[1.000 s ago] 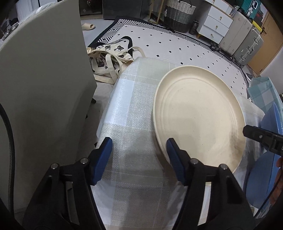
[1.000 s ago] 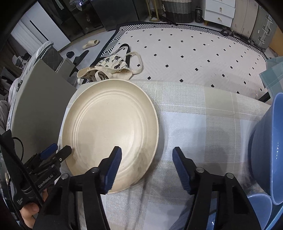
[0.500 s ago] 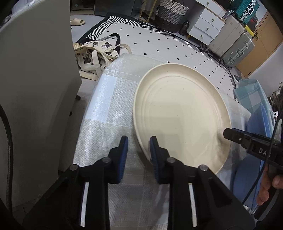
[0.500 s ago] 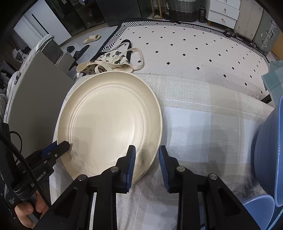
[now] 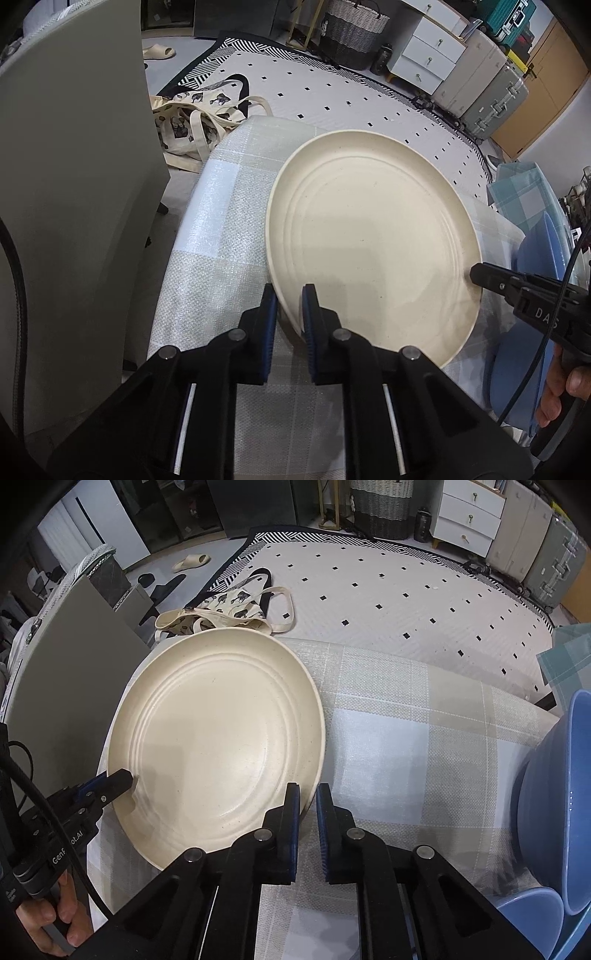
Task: Organize plates and bowls
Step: 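Close the left tool on the far plate rim while the right tool grips the opposite rim, then lift the far plate with both tools and carry it toward the plate stack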
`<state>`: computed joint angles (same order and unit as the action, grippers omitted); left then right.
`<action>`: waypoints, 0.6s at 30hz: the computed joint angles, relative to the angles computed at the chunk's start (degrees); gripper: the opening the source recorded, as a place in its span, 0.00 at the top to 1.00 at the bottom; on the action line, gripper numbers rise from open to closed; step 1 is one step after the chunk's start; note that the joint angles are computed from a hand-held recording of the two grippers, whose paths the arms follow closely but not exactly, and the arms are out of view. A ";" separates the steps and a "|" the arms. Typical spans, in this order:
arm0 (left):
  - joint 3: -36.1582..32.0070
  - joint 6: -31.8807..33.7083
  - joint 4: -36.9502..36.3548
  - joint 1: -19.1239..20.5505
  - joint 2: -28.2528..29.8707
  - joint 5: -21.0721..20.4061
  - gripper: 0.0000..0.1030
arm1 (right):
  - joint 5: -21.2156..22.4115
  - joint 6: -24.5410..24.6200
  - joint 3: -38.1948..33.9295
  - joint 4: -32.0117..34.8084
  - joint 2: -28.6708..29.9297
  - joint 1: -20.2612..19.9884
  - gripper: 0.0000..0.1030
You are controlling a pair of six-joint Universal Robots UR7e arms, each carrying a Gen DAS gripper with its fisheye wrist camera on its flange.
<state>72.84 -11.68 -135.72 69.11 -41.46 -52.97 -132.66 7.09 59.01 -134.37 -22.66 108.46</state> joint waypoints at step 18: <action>11.10 1.35 -6.60 -5.65 -9.47 4.33 0.90 | 0.74 0.13 9.40 -7.48 -5.01 3.41 0.91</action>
<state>83.94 -10.33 -142.32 63.46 -50.93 -48.64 -131.93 7.22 68.41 -141.85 -27.67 111.87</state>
